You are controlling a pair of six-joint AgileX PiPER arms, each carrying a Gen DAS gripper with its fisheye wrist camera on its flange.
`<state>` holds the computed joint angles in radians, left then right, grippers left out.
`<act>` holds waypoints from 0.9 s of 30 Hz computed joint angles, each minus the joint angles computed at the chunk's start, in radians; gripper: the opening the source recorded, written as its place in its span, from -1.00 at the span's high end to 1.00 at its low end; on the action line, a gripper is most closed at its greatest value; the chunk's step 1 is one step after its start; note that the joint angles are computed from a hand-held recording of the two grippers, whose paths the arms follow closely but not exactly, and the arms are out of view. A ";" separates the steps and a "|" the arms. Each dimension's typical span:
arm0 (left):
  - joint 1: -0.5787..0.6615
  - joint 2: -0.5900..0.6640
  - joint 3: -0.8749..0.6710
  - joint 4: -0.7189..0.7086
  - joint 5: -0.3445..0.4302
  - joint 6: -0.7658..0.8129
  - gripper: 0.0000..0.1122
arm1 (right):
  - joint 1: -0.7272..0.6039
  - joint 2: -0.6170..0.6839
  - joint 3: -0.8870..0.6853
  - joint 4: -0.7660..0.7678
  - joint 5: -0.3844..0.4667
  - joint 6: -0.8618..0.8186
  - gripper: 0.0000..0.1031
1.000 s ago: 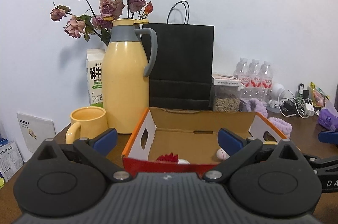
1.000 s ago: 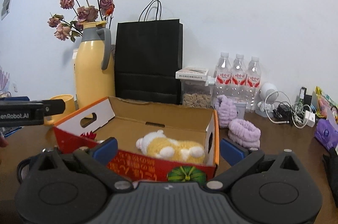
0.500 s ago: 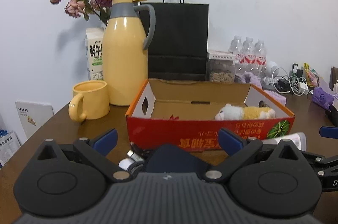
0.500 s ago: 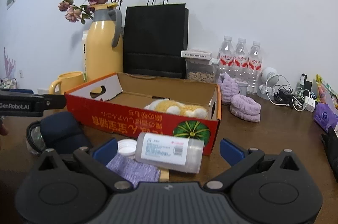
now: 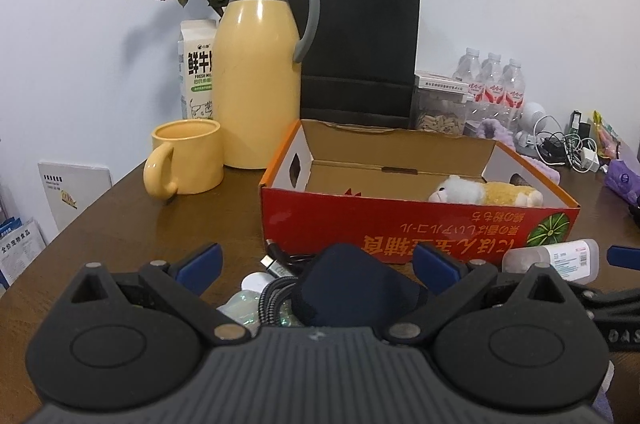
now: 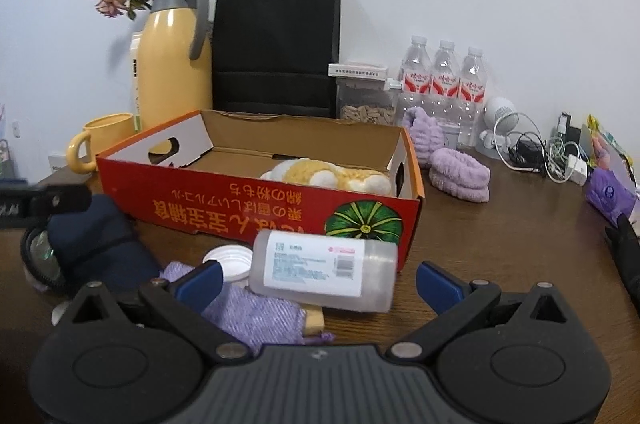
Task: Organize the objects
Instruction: 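Grasp the white plastic bottle lying on the table with the right gripper, then grasp the small white cap with the left gripper while the right holds the bottle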
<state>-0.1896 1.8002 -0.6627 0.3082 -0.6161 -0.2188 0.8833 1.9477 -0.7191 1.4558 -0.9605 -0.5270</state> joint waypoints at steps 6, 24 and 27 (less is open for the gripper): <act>0.001 0.004 -0.009 -0.011 0.017 -0.003 -0.84 | -0.107 0.044 -0.125 0.085 0.094 -0.149 -1.00; -0.004 0.007 -0.009 -0.024 0.018 0.014 -0.84 | -0.213 0.081 -0.165 0.035 0.196 -0.110 -0.58; -0.004 0.007 -0.009 -0.024 0.018 0.014 -0.84 | -0.199 0.075 -0.144 0.012 0.169 -0.067 -0.58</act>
